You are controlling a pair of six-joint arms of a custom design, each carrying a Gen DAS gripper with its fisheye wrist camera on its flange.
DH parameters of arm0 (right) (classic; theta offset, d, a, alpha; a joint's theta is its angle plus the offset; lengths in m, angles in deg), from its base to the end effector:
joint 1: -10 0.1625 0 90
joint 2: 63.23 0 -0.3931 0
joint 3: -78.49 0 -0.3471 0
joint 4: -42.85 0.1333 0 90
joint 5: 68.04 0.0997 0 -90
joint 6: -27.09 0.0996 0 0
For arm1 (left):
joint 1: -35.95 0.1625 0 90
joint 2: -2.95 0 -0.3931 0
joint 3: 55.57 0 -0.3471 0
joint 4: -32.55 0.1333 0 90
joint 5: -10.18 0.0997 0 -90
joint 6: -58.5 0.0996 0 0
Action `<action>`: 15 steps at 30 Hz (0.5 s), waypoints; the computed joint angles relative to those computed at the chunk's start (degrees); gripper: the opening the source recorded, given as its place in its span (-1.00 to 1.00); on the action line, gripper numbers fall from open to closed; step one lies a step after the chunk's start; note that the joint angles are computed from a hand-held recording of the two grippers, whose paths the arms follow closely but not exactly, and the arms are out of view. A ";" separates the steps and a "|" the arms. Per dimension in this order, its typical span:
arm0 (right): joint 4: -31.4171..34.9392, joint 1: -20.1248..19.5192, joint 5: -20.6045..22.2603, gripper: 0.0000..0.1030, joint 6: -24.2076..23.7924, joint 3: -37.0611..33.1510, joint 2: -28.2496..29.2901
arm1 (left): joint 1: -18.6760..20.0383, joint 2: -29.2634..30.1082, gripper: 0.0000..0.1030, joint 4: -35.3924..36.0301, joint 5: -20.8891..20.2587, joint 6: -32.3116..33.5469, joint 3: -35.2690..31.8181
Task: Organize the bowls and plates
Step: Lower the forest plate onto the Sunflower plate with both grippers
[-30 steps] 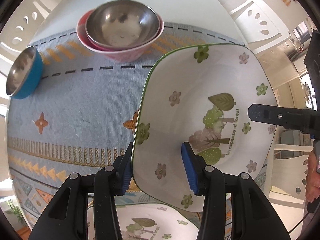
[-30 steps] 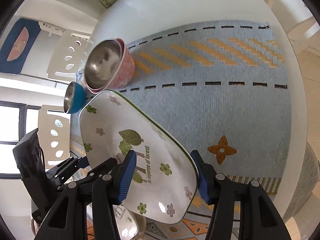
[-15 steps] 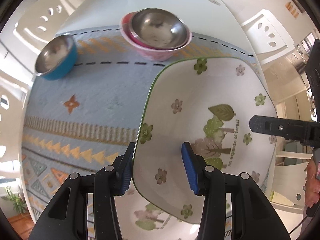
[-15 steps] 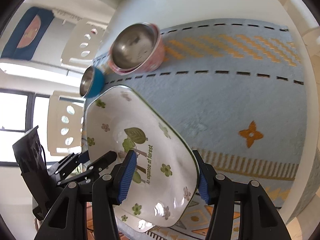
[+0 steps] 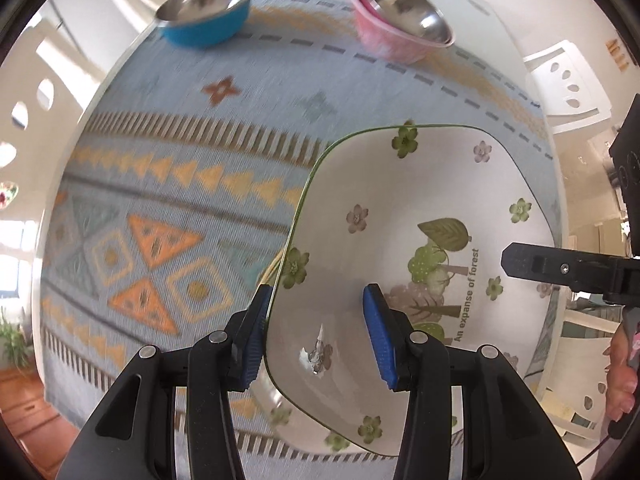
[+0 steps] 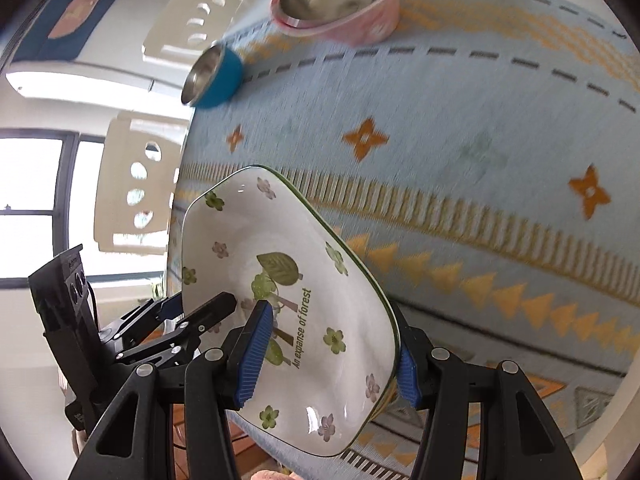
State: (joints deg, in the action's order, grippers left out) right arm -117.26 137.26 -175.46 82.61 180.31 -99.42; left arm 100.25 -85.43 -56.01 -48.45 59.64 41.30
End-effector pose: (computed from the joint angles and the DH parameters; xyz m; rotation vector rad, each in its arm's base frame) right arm 0.4258 -0.3889 -0.0085 -0.4873 -2.9203 0.4083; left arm -0.0231 -0.4749 0.4032 0.6576 2.4858 0.0647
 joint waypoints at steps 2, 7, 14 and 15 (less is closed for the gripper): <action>0.23 -0.04 0.30 0.06 0.04 -0.60 1.05 | 0.99 -0.82 -0.18 0.53 -0.53 -0.28 0.34; 0.75 -0.07 1.16 0.06 -0.02 -1.59 2.87 | 1.85 -2.65 -0.18 0.67 0.32 -0.35 1.85; 3.58 -0.06 -0.01 0.06 0.53 -3.60 4.24 | 2.00 -3.59 -0.18 0.98 0.15 -0.15 2.74; 4.14 0.00 -0.10 0.06 0.63 -3.86 4.40 | 1.95 -3.73 -0.18 0.67 0.32 -0.18 3.02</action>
